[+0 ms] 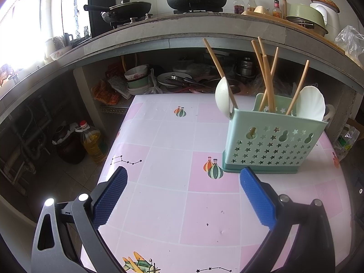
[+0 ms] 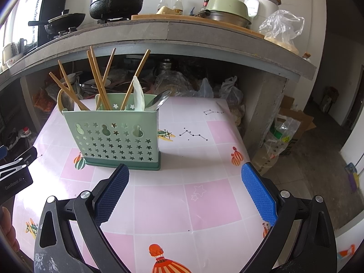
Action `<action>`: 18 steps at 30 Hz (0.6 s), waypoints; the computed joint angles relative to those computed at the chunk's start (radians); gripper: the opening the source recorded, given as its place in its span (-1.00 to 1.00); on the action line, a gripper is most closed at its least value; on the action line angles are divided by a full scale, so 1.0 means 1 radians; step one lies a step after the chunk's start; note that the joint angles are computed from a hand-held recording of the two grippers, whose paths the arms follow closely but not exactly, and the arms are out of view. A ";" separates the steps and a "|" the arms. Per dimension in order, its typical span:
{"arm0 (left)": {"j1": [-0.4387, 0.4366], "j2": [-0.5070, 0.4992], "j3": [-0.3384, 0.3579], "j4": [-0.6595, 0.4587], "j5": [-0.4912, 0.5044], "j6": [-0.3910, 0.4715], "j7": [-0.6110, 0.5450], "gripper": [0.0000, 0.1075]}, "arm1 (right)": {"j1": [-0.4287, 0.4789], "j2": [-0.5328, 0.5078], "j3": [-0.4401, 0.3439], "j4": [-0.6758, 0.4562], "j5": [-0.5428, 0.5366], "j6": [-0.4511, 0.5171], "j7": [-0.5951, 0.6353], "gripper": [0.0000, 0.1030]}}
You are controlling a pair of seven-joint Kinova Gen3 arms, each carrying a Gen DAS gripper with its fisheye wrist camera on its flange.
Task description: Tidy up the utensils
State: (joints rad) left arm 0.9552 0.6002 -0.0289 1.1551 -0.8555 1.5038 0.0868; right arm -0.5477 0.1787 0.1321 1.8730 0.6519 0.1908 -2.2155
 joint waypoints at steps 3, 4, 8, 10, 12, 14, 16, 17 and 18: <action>0.000 0.001 0.000 -0.002 0.000 0.001 -0.001 0.81 | -0.004 0.000 0.004 0.001 0.006 -0.001 -0.007 0.84; 0.000 0.001 0.000 -0.001 0.000 0.000 -0.001 0.81 | -0.001 0.000 0.002 0.001 0.004 -0.003 -0.006 0.84; 0.000 0.001 0.000 -0.002 0.000 0.000 -0.001 0.81 | 0.001 0.001 -0.001 0.001 0.003 -0.003 -0.004 0.84; 0.000 0.002 0.000 -0.003 0.000 0.001 -0.001 0.81 | -0.001 0.000 0.001 0.001 0.004 -0.003 -0.005 0.84; 0.000 0.000 0.000 -0.001 0.001 0.000 -0.001 0.81 | -0.002 0.000 0.002 0.001 0.004 -0.003 -0.005 0.84; 0.000 0.004 0.000 -0.006 0.001 0.002 -0.002 0.81 | -0.006 0.000 0.004 0.001 0.007 -0.002 -0.009 0.84; -0.001 0.003 0.000 -0.006 0.003 0.001 -0.004 0.81 | -0.004 0.000 0.003 0.002 0.006 -0.003 -0.008 0.84; -0.001 0.002 0.000 -0.005 0.004 0.001 -0.004 0.81 | -0.007 0.000 0.005 0.002 0.009 -0.002 -0.012 0.84; -0.001 0.002 0.000 -0.005 0.004 0.002 -0.004 0.81 | -0.007 0.000 0.005 0.002 0.010 -0.002 -0.013 0.84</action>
